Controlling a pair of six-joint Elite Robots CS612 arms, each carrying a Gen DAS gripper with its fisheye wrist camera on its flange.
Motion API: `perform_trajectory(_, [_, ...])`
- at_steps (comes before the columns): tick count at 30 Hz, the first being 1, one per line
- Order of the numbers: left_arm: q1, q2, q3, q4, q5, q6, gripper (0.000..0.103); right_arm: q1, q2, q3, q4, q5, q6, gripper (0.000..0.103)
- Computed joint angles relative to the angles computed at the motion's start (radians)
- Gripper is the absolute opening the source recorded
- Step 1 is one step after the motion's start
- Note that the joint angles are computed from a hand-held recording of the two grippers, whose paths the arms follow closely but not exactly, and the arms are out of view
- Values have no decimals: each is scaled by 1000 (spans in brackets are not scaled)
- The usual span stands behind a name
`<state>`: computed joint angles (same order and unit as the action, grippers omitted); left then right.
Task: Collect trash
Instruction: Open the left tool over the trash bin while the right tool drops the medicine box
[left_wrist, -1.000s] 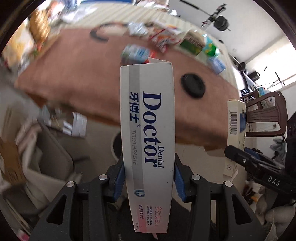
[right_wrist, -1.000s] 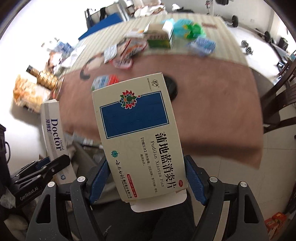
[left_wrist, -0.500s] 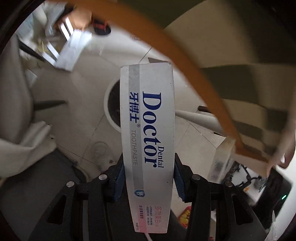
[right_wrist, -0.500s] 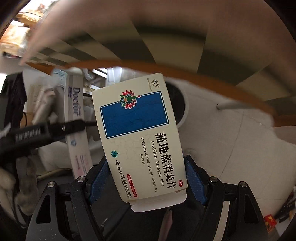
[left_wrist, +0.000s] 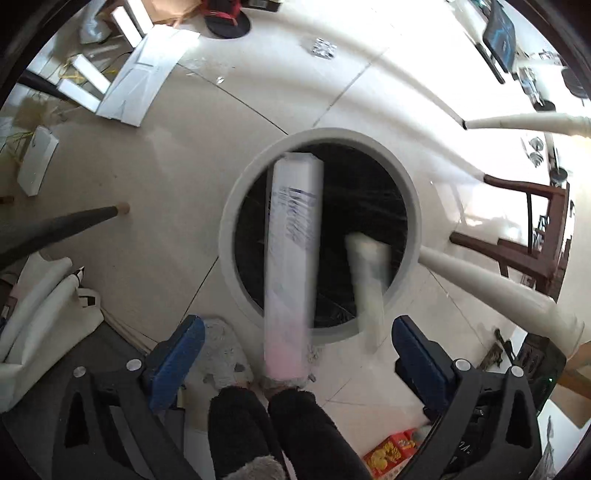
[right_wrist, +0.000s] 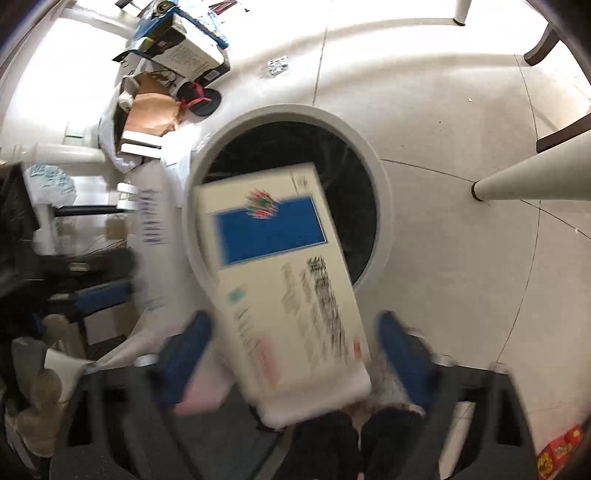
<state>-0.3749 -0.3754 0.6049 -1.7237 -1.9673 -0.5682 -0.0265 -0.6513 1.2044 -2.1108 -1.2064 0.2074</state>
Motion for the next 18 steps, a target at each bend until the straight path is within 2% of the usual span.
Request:
perform_trajectory(2, [-12, -8, 1, 10, 85, 9, 103, 3, 1, 4, -19, -42, -6, 100])
perform_trajectory(4, [-41, -39, 33, 22, 268, 48, 103, 10, 0, -5, -15, -109, -14, 100])
perform_trajectory(7, [-77, -87, 102, 34, 473, 94, 103, 30, -2, -32, 14, -216, -13, 100])
perform_trajectory(8, [-82, -95, 116, 34, 496, 100, 103, 36, -4, -39, 30, -257, -18, 100])
perform_trajectory(11, [-90, -130, 169, 33, 496, 102, 103, 39, -11, -48, 57, -294, -19, 100])
perform_trajectory(18, [-98, -168, 203, 38, 501, 93, 103, 41, -49, -38, 80, -315, -7, 100])
